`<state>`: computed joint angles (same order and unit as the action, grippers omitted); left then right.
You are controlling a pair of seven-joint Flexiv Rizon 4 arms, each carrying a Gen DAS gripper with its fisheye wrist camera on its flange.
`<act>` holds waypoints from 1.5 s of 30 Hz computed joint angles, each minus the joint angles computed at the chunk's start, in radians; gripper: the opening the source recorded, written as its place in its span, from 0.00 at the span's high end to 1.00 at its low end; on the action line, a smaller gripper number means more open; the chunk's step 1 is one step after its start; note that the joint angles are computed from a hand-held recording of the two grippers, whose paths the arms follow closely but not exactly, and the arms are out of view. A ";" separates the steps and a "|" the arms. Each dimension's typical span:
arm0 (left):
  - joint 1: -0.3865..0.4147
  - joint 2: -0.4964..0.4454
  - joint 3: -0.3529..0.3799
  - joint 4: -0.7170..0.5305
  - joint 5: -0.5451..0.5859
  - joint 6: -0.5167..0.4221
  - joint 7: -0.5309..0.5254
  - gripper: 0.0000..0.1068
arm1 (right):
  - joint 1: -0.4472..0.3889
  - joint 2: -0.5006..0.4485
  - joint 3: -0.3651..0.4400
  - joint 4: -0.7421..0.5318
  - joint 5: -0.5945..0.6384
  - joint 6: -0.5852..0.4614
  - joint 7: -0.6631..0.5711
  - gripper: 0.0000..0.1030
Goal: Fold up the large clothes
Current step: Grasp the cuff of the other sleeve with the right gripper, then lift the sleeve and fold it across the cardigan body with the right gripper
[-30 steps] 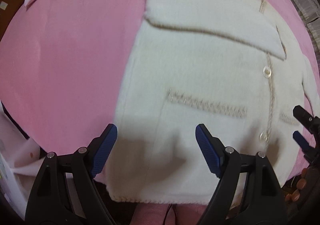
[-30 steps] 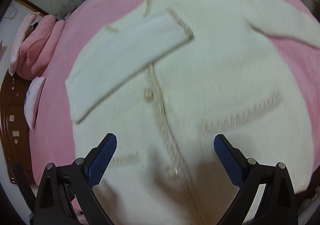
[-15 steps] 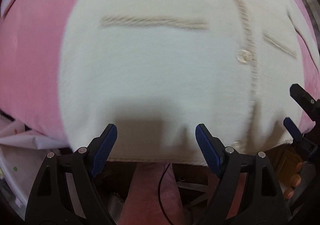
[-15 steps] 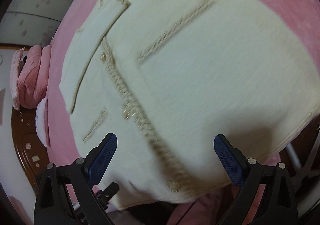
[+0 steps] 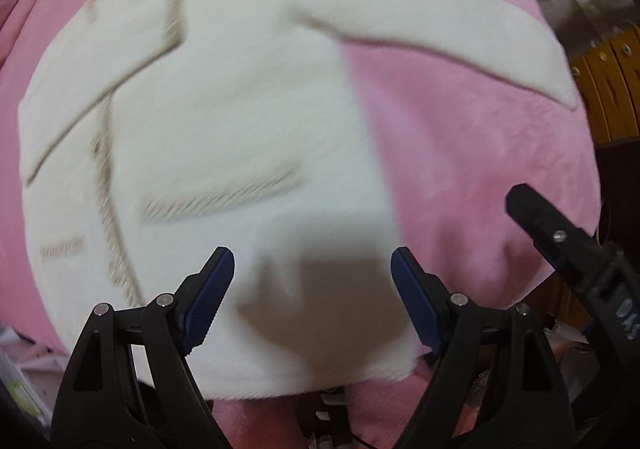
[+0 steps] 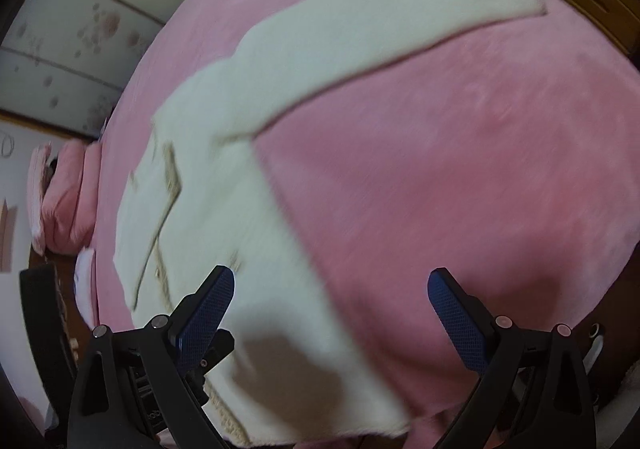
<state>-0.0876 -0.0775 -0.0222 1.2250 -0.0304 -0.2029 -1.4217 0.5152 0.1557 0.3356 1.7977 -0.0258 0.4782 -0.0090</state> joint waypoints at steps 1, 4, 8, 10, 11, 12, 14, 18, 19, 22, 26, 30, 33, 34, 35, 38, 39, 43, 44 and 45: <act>-0.012 -0.023 -0.019 -0.034 0.007 0.001 -0.007 0.26 | -0.014 0.018 -0.014 0.009 0.001 -0.026 -0.012 0.04; -0.056 -0.099 -0.054 -0.144 0.046 -0.004 -0.028 0.26 | -0.069 0.073 -0.044 0.066 0.007 -0.034 -0.022 0.04; -0.121 -0.234 -0.071 -0.359 0.082 -0.085 -0.086 0.26 | -0.157 0.120 -0.086 0.158 0.006 0.020 -0.015 0.05; -0.148 -0.276 -0.057 -0.415 0.091 -0.105 -0.104 0.26 | -0.207 0.134 -0.101 0.210 -0.017 0.071 0.002 0.13; -0.161 -0.286 -0.047 -0.432 0.104 -0.118 -0.110 0.26 | -0.234 0.139 -0.106 0.238 -0.037 0.099 0.016 0.18; -0.172 -0.298 -0.039 -0.431 0.113 -0.114 -0.118 0.26 | -0.253 0.141 -0.111 0.254 -0.051 0.114 0.026 0.21; -0.183 -0.324 -0.023 -0.444 0.127 -0.129 -0.127 0.26 | -0.305 0.142 -0.125 0.303 -0.093 0.170 0.059 0.31; -0.175 -0.341 -0.003 -0.425 0.117 -0.144 -0.144 0.26 | -0.379 0.122 -0.151 0.361 -0.165 0.278 0.105 0.47; -0.175 -0.348 -0.001 -0.432 0.119 -0.152 -0.148 0.26 | -0.394 0.116 -0.157 0.370 -0.182 0.301 0.108 0.55; -0.178 -0.365 0.003 -0.450 0.128 -0.166 -0.158 0.26 | -0.421 0.086 -0.184 0.376 -0.206 0.352 0.072 0.77; -0.167 -0.364 0.009 -0.431 0.120 -0.146 -0.164 0.26 | -0.457 0.088 -0.187 0.400 -0.238 0.430 0.055 0.92; -0.141 -0.332 0.018 -0.364 0.113 -0.077 -0.154 0.26 | -0.477 0.083 -0.164 0.383 -0.335 0.437 0.106 0.93; -0.112 -0.293 0.025 -0.300 0.096 -0.014 -0.163 0.26 | -0.477 0.082 -0.147 0.351 -0.406 0.425 0.143 0.93; -0.095 -0.271 0.032 -0.266 0.086 0.016 -0.170 0.26 | -0.476 0.076 -0.146 0.337 -0.432 0.428 0.148 0.93; -0.082 -0.260 0.033 -0.253 0.078 0.027 -0.173 0.26 | -0.469 0.069 -0.143 0.313 -0.452 0.420 0.151 0.93; -0.004 -0.204 0.046 -0.157 0.003 0.101 -0.139 0.26 | -0.448 0.026 -0.143 0.230 -0.523 0.422 0.149 0.93; 0.020 -0.189 0.049 -0.131 -0.021 0.123 -0.122 0.26 | -0.432 0.015 -0.137 0.190 -0.540 0.398 0.148 0.93; 0.125 -0.136 0.075 -0.059 -0.098 0.193 -0.033 0.26 | -0.364 -0.070 -0.125 0.036 -0.670 0.361 0.169 0.93; 0.152 -0.128 0.084 -0.054 -0.108 0.197 -0.001 0.26 | -0.339 -0.101 -0.123 -0.011 -0.704 0.344 0.177 0.93; 0.176 -0.122 0.090 -0.055 -0.114 0.197 0.027 0.26 | -0.307 -0.139 -0.122 -0.067 -0.735 0.316 0.182 0.93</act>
